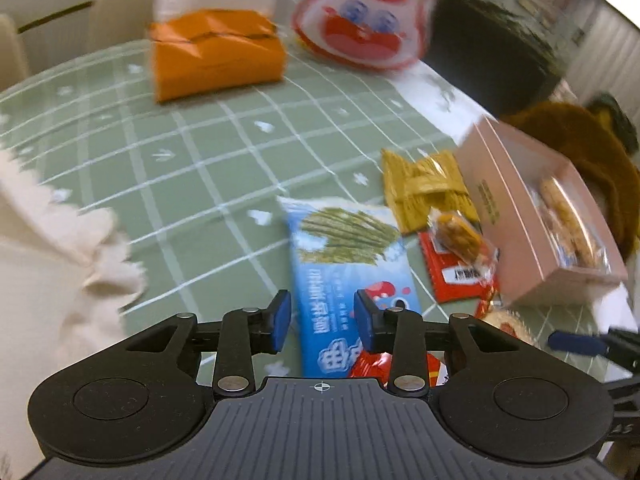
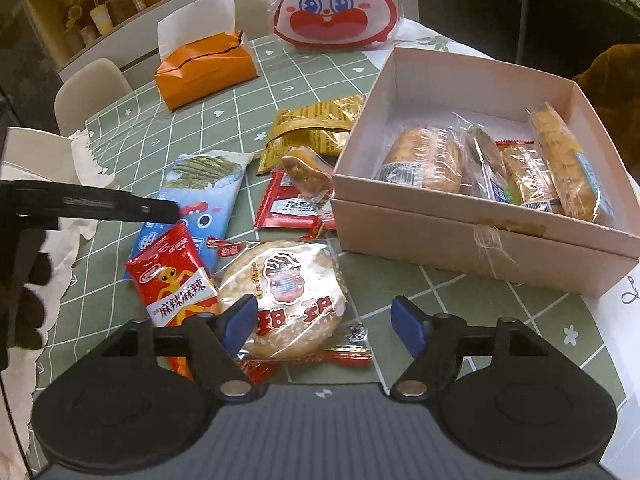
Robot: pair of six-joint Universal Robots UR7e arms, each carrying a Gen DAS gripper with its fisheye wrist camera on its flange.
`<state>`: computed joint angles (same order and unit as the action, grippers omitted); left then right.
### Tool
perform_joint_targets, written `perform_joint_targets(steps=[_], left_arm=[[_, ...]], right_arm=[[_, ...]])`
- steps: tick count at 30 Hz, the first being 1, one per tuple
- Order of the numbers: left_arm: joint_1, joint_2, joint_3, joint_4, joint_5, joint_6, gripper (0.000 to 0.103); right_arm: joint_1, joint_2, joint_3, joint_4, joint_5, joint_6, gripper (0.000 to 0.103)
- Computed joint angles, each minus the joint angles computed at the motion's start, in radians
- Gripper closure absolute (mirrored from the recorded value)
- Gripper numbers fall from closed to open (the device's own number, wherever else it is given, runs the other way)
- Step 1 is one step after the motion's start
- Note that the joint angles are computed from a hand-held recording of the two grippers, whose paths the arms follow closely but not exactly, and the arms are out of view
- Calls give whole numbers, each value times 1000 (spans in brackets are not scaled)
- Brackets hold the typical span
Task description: Organize snacks
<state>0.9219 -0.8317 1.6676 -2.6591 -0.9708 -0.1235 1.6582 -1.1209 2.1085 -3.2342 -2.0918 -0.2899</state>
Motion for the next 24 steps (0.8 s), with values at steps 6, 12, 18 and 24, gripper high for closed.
perform_joint_targets(steps=[6,12,18,24], left_arm=[[-17,-92,36,119,-55,-231,64],[-2,-61,8,281,-261,-325,64],[-33,-11,17,195,-145,-312,64],[-49,14,11,162,-77,-254,64]], right_arm=[[-4,1,8,-22,-15,-9,21],[-3,6,3,-23,-23,2,20],[-4,2,5,-23,-43,13,20],[-12,-4,22,-40,-37,21,19]])
